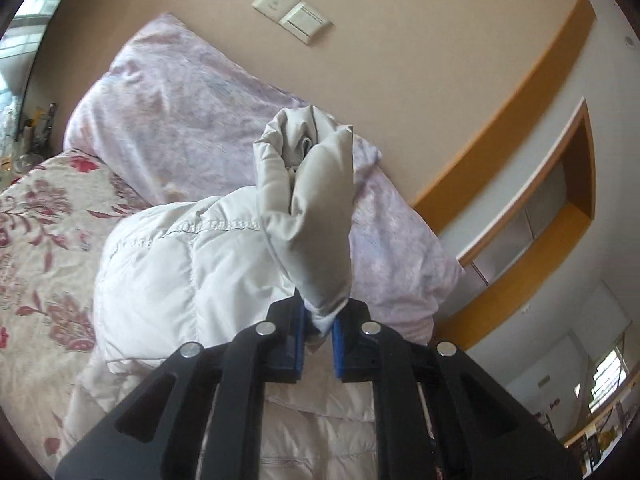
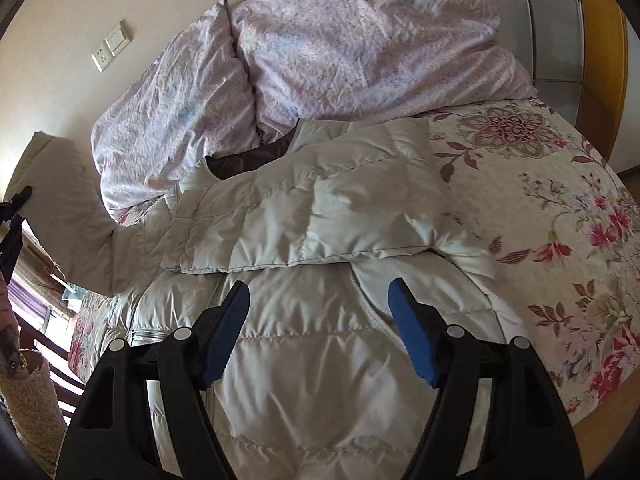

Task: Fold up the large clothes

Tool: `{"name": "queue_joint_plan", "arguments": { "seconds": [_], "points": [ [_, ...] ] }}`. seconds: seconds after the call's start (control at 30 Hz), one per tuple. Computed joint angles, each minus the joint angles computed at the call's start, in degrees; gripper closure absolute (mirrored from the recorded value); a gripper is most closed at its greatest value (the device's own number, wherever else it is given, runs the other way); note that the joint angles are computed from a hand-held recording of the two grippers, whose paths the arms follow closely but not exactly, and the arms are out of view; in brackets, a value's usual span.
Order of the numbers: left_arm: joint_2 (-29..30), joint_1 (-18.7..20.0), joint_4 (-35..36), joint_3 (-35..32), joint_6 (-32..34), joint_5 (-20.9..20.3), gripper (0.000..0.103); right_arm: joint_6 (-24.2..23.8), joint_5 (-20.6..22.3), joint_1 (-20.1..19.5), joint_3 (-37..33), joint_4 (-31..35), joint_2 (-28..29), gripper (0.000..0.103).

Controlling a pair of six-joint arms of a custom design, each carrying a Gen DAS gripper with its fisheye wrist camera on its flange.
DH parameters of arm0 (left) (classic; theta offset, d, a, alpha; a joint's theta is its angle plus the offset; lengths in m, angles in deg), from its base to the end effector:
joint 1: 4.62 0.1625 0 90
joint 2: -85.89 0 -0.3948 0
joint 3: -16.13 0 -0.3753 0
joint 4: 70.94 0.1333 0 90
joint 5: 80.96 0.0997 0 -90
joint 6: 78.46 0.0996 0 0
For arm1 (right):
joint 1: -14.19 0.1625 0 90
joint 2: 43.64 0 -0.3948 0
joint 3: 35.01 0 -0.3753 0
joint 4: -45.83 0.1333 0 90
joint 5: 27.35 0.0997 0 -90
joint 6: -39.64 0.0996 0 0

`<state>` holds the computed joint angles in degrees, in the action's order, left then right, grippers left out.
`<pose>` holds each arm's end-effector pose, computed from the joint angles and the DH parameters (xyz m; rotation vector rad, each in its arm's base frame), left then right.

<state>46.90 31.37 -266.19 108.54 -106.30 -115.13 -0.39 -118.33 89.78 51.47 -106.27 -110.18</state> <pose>-0.3879 -0.5483 0.1533 -0.0584 2.4758 -1.7129 -0.0345 -0.6630 0.3898 0.5788 -2.5847 0.8976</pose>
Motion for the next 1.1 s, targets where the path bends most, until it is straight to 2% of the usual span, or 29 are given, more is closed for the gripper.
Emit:
{"name": "queue_joint_plan", "arguments": {
  "seconds": [0.17, 0.4, 0.47, 0.5, 0.53, 0.6, 0.63, 0.7, 0.83, 0.93, 1.1],
  "points": [
    [7.5, 2.2, 9.2, -10.2, -0.5, -7.1, 0.093, 0.2, -0.2, -1.1, -0.8, 0.0, 0.1, 0.03],
    [14.8, 4.7, 21.8, -18.5, -3.3, -10.0, 0.091, -0.5, -0.7, -0.8, -1.0, -0.4, 0.7, 0.03],
    [16.3, 5.6, 26.1, -20.1, -4.5, -12.2, 0.082, -0.6, -1.0, -0.3, -1.1, -1.0, 1.1, 0.03],
    [16.9, 5.8, 28.1, -20.8, -4.6, -13.6, 0.071, -0.6, -1.1, -0.1, -1.1, -1.3, 1.2, 0.03],
    [17.4, 6.0, 29.7, -21.3, -4.4, -15.1, 0.054, -0.7, -1.0, 0.2, -1.1, -1.5, 1.3, 0.03],
    [17.5, 5.9, 30.9, -21.0, -3.0, -17.9, 0.032, -1.1, -0.7, 0.9, -1.1, -2.2, 1.6, 0.03],
    [17.0, 5.5, 29.6, -19.8, -1.9, -17.7, 0.027, -1.5, -0.5, 1.2, -0.9, -2.7, 1.6, 0.03],
    [15.3, 4.7, 26.7, -16.9, 0.3, -15.8, 0.023, -2.9, 0.0, 2.2, -0.3, -4.0, 1.8, 0.03],
    [9.9, 3.7, 23.9, -9.8, 1.1, -4.5, 0.021, -7.3, 1.1, 4.9, 1.2, -6.4, 3.0, 0.033],
    [6.6, 3.8, 26.7, -6.0, -1.3, 3.9, 0.021, -11.4, 1.7, 7.3, 1.1, -7.3, 5.3, 0.04],
    [3.3, 5.5, 32.9, -2.1, -6.2, 10.6, 0.021, -17.0, -1.9, 10.5, -1.5, -11.7, 12.0, 0.05]
  ]
}}
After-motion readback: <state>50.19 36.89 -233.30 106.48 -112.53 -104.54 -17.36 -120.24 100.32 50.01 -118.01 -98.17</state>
